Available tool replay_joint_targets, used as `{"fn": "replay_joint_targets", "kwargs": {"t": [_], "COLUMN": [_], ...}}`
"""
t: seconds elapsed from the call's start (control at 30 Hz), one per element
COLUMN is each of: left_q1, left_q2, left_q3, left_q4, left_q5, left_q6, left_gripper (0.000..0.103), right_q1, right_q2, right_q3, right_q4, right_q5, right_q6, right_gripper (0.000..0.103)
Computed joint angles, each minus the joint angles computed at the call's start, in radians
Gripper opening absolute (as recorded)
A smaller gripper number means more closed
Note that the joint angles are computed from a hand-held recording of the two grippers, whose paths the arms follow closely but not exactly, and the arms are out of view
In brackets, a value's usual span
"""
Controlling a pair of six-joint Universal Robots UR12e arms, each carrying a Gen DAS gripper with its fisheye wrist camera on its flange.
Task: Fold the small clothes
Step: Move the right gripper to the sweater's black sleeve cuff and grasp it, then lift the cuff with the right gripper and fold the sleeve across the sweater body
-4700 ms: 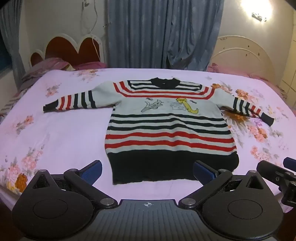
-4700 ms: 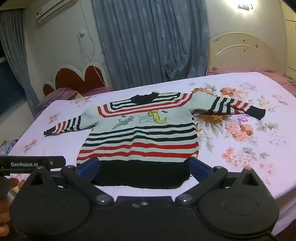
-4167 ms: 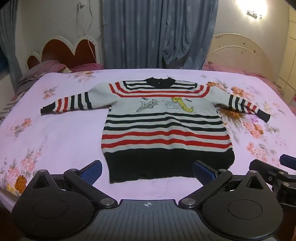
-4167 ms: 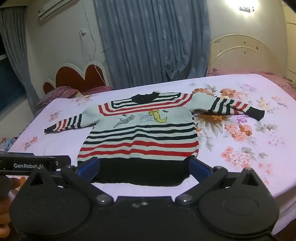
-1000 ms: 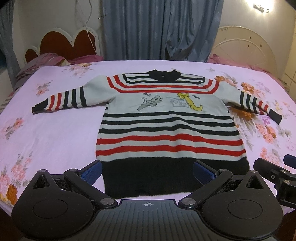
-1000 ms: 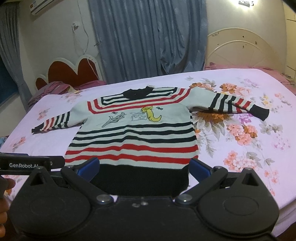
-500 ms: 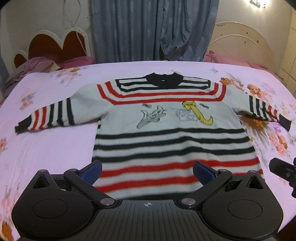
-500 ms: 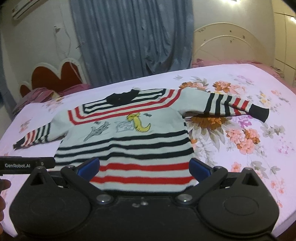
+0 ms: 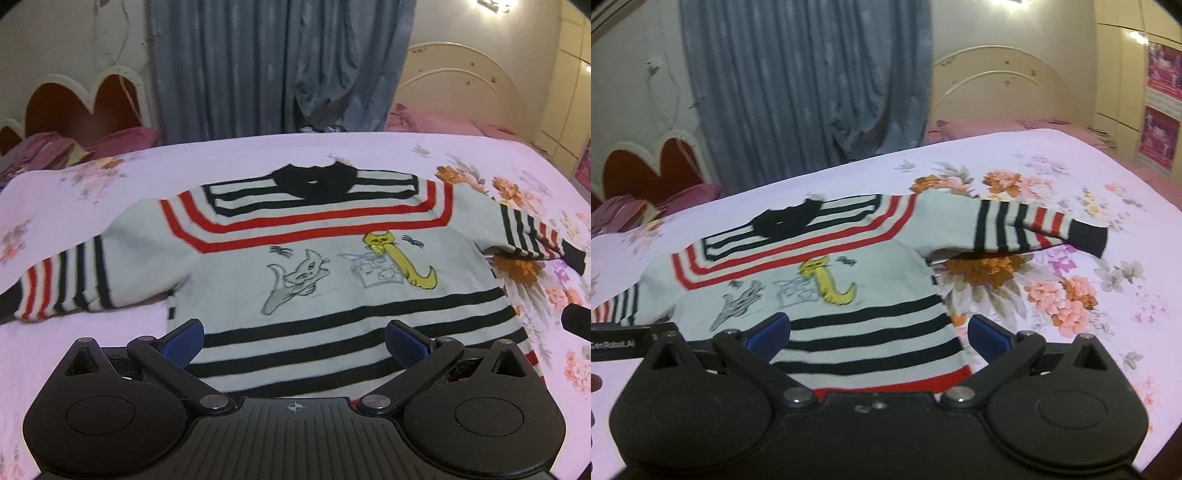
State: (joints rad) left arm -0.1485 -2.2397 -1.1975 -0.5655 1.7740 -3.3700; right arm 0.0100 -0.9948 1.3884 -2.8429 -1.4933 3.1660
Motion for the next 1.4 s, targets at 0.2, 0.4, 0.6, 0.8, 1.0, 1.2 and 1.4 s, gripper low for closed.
{"fn": "replay_joint_targets", "kwargs": {"t": [0.2, 0.4, 0.6, 0.8, 1.0, 1.2, 1.4], "left_q1": [-0.001, -0.018, -0.034, -0.054, -0.068, -0.071, -0.065], "left_q2": [-0.043, -0.099, -0.178, -0.291, -0.383, -0.441, -0.460], "left_q3": [0.058, 0.137, 0.267, 0.459, 0.624, 0.732, 0.769], "left_q4": [-0.027, -0.068, -0.148, -0.252, -0.340, -0.425, -0.471], "left_q5": [-0.025, 0.028, 0.071, 0.099, 0.110, 0.122, 0.140], "left_q6": [0.019, -0.012, -0.052, -0.097, -0.111, -0.134, -0.163], "left_gripper": [0.103, 0.103, 0.103, 0.103, 0.103, 0.103, 0.103], "right_q1": [-0.022, -0.059, -0.105, -0.146, -0.181, -0.201, -0.210], "right_q2": [0.025, 0.076, 0.142, 0.215, 0.303, 0.382, 0.446], "right_q3": [-0.036, -0.102, -0.203, -0.316, -0.452, -0.569, -0.662], "right_q4": [0.022, 0.041, 0.116, 0.193, 0.296, 0.358, 0.319], "right_q5": [-0.024, -0.016, 0.014, 0.041, 0.097, 0.150, 0.137], "right_q6": [0.032, 0.045, 0.094, 0.125, 0.200, 0.297, 0.386], "right_gripper": [0.097, 0.089, 0.083, 0.082, 0.077, 0.073, 0.065]}}
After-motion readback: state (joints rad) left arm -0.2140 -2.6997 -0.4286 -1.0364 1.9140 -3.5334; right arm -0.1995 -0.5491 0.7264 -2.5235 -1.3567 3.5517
